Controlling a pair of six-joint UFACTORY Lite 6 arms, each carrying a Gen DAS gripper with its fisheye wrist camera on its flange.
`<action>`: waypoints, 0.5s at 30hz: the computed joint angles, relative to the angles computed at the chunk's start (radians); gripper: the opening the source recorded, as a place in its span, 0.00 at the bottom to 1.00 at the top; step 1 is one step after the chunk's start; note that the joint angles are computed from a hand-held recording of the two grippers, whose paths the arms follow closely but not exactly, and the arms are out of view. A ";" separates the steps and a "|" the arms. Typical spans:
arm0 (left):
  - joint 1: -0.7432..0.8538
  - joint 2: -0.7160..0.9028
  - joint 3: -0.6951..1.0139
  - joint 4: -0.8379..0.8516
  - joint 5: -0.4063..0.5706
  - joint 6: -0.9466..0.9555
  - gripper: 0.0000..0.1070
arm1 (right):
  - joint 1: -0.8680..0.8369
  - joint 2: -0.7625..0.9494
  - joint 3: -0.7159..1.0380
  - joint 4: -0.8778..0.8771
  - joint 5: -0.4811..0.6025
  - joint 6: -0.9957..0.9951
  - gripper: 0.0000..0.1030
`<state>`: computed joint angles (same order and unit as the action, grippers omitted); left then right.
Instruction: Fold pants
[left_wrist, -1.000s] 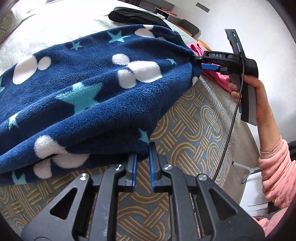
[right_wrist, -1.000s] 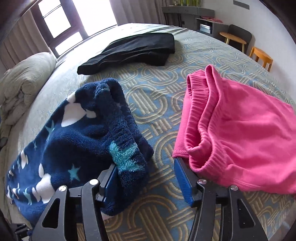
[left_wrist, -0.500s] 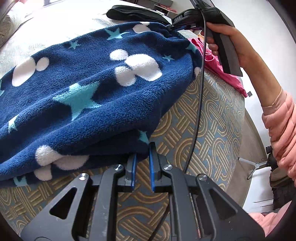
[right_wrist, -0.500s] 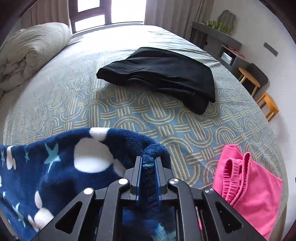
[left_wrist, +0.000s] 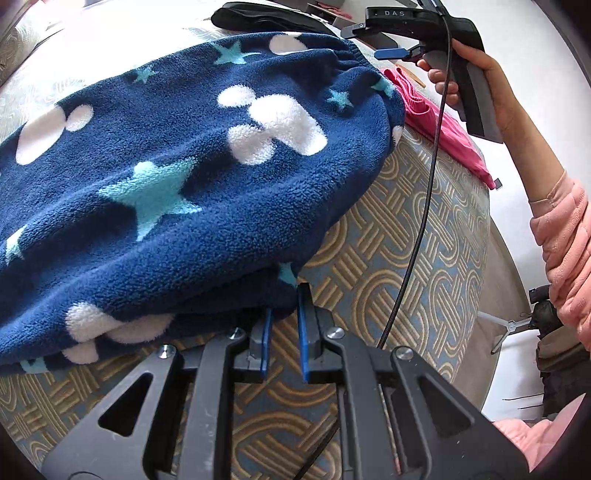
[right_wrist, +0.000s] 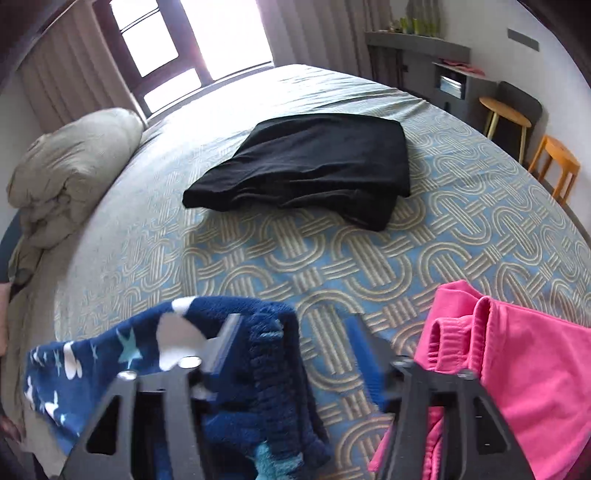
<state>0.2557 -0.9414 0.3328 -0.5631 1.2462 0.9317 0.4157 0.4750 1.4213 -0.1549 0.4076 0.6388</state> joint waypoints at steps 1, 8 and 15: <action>-0.006 -0.002 0.001 -0.001 0.001 -0.010 0.11 | 0.029 0.025 0.031 -0.036 0.027 0.014 0.82; -0.055 -0.085 -0.011 0.013 0.009 -0.044 0.11 | 0.110 0.234 0.305 -0.326 0.197 0.314 0.10; -0.058 -0.090 -0.026 0.006 0.007 -0.048 0.11 | 0.054 0.296 0.263 -0.330 0.169 0.310 0.32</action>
